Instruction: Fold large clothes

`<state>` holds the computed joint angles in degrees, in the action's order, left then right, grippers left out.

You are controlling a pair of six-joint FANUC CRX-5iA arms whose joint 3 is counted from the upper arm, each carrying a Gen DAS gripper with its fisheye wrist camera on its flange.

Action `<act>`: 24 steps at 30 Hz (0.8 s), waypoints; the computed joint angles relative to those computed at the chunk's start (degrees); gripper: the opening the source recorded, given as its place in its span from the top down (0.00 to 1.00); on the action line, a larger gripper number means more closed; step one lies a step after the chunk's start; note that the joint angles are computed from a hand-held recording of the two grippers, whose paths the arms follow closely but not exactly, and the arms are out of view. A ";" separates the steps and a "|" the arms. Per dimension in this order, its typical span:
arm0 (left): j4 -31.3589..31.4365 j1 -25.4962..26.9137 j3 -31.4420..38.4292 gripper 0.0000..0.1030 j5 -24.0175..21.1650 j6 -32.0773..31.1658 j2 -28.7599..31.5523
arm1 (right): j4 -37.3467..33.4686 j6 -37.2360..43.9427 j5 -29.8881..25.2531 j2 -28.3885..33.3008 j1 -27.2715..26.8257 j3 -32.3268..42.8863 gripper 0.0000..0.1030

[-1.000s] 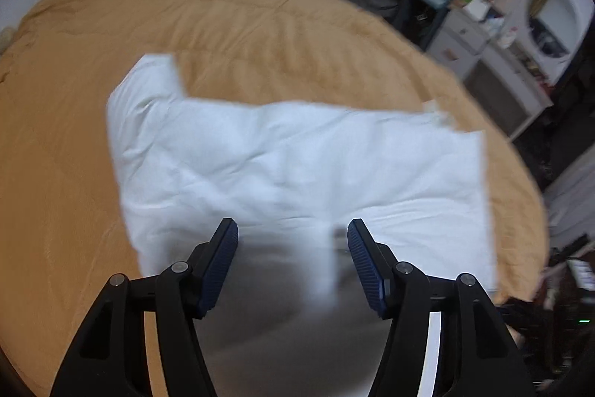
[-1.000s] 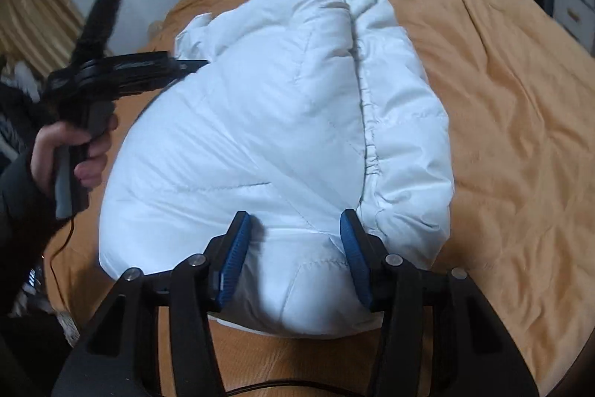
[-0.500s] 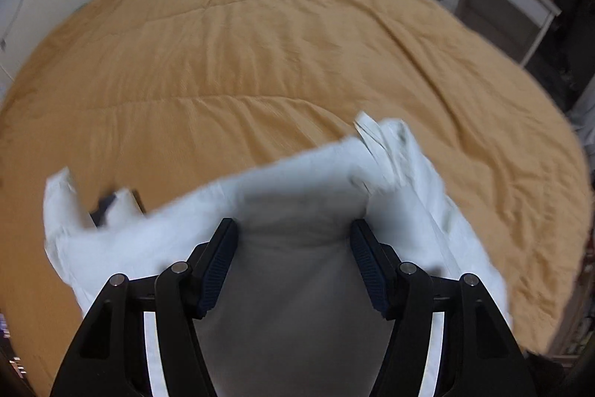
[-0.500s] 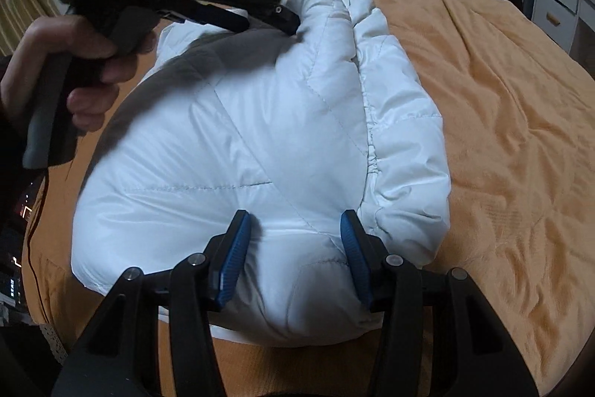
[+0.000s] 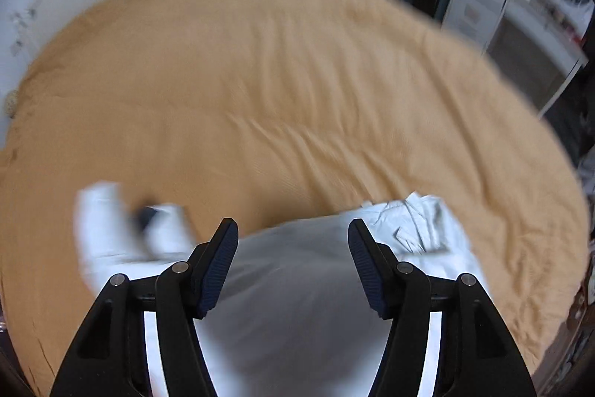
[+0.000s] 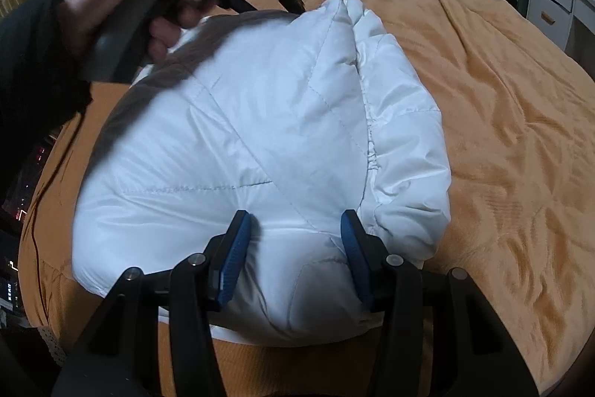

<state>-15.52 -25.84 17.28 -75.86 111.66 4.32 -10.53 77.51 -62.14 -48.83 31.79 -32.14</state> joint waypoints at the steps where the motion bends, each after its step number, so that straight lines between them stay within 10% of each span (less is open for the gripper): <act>1: -1.82 -0.68 -1.35 0.39 -0.32 0.56 -3.15 | -0.67 0.21 -0.15 -0.02 -0.46 0.13 0.50; 8: -6.77 -9.83 -18.40 0.39 -4.57 14.11 -22.51 | -1.17 0.02 -0.19 0.55 -0.89 0.58 0.49; 14: 7.78 -1.10 -38.96 0.29 7.55 21.96 -34.67 | -2.54 1.91 -0.61 1.75 -2.28 1.42 0.49; 17: 7.32 -1.10 -39.27 0.30 6.97 23.18 -36.90 | -1.59 1.38 -0.67 1.84 -1.60 1.43 0.49; 24: -8.27 -18.81 -34.96 0.31 2.77 34.08 -33.04 | -4.43 2.26 -2.82 2.42 -6.28 4.41 0.50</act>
<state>-23.79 -44.65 -17.68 -73.09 145.74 -28.71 -14.97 79.78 -64.97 -46.41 25.51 -27.73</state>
